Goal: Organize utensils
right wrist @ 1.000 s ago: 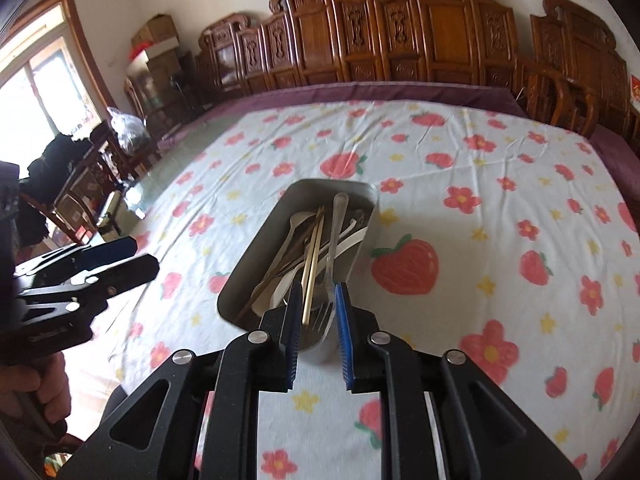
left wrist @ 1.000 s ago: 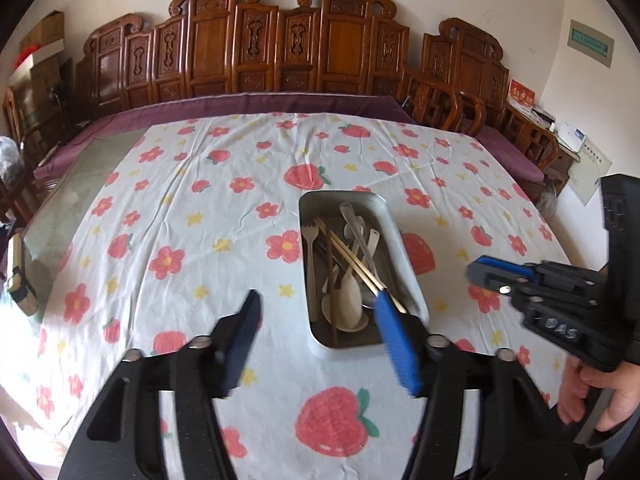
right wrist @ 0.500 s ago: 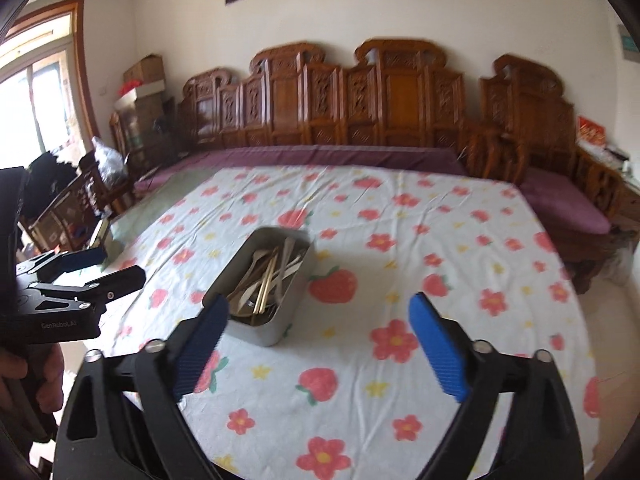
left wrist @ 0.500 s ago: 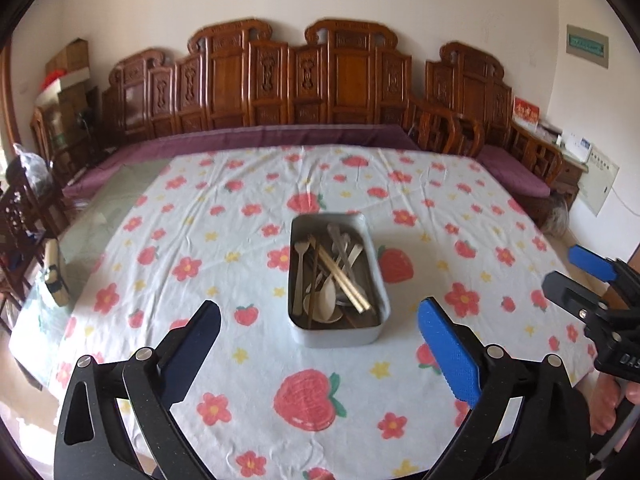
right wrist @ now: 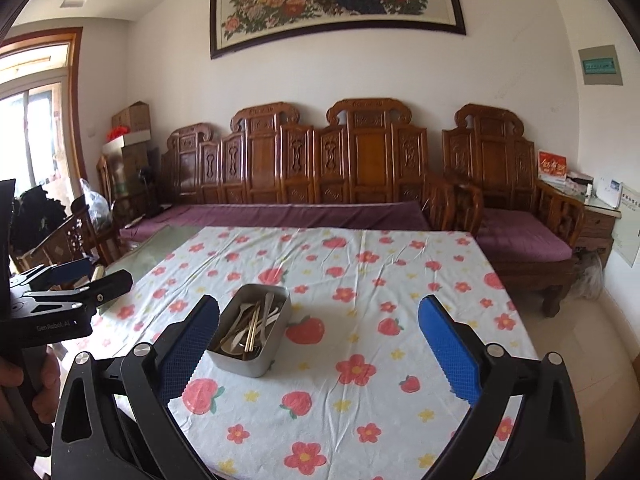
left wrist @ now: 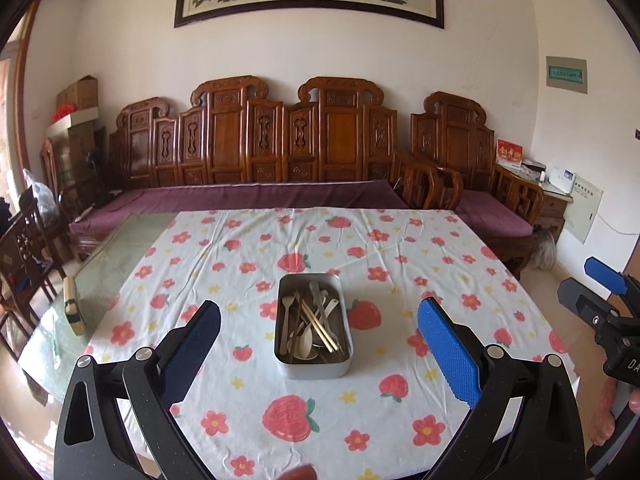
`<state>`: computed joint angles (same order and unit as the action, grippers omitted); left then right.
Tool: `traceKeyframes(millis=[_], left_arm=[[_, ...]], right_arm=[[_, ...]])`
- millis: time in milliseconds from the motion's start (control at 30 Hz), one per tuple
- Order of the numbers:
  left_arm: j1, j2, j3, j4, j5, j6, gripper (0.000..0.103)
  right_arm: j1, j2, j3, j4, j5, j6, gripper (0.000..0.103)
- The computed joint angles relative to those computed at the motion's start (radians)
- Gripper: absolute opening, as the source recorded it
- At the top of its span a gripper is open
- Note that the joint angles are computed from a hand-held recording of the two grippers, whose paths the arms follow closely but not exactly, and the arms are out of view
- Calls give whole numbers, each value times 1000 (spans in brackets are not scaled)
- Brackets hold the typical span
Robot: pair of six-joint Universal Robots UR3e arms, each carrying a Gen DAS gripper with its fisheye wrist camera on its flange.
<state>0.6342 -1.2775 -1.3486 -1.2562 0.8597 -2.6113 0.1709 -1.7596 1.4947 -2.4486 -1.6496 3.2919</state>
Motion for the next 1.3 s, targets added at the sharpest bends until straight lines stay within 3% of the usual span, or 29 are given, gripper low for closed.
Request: traceKeyframes(millis=[1300], left_arm=[[13,97,-95,57,-19,-17,95]], right_arm=[[27,-37,14,-8,-24,19,100]])
